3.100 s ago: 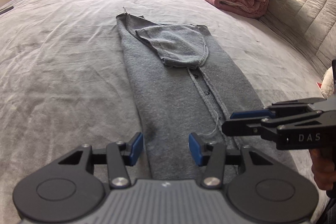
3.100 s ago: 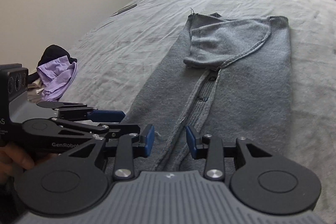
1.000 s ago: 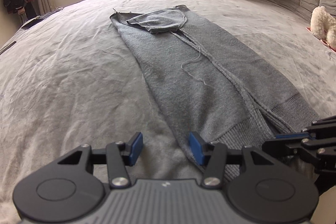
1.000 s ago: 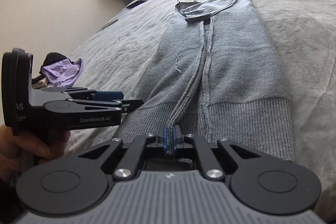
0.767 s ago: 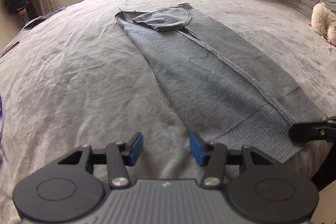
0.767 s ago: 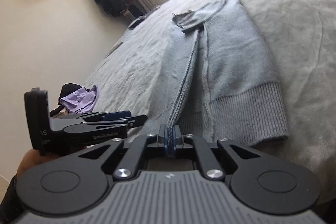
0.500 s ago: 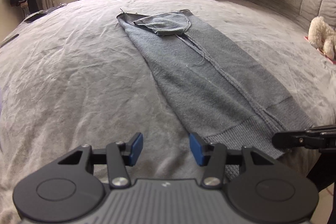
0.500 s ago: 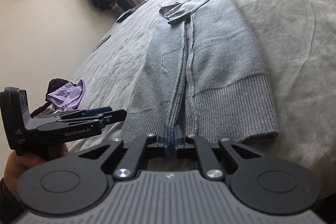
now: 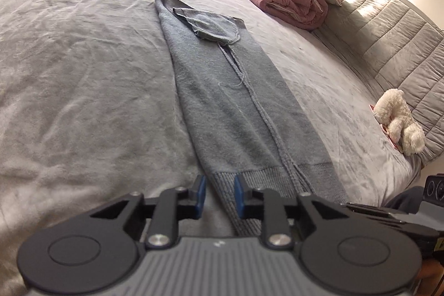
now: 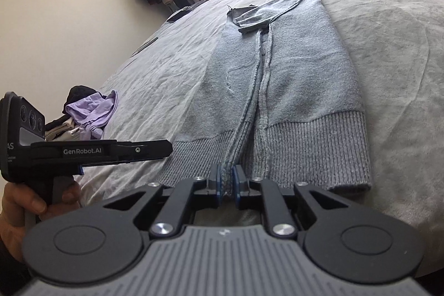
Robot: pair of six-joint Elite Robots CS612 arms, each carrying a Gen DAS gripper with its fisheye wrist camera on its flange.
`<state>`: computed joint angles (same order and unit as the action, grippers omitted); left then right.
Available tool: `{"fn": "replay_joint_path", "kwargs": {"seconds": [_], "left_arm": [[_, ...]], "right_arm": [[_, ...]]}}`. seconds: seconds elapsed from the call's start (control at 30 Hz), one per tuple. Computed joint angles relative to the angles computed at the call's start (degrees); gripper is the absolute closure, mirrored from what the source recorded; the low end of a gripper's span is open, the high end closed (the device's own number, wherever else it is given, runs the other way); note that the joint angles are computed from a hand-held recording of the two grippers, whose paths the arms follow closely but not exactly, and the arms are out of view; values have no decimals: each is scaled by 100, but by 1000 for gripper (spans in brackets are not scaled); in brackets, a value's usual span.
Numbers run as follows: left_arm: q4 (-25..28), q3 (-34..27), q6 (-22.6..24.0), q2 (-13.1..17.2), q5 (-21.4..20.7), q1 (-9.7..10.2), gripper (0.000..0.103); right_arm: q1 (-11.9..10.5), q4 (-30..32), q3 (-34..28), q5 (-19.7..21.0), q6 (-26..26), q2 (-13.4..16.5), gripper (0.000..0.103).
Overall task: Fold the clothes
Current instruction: 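Open the right gripper and withdraw it from the sweater, then grasp the ribbed sweater hem with the left gripper while the right gripper grasps the hem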
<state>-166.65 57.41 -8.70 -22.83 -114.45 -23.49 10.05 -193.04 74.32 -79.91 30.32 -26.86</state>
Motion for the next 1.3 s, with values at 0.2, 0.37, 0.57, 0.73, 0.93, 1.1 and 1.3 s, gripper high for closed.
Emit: {"fn": "replay_joint_path", "kwargs": {"seconds": [0.2,0.37,0.57,0.73,0.93,1.1,1.3], "left_arm": [[64,27,-137,-3,41,-2,84],[-82,50,-502,9,-87,40,84],[-214,94,-865,25,-380,65,82],[-48,69,-862,31,-297,19,74],[-95,62,-800,47,-274,-38,74],[-193,107,-769,44,-207,-58,79],[-247,146,-849,30,-218,-42,86]], "right_arm": [[-36,-284,223,-43,-231,-116,87],[-119,-659,409,-299,106,-186,85],[-159,-443,619,-1148,373,-333,66],[-291,-168,737,-794,1166,-351,66],[-407,-460,798,-213,1732,-292,64],[-500,-777,860,83,2403,-231,68],[-465,-711,877,-11,2155,-266,70]]}}
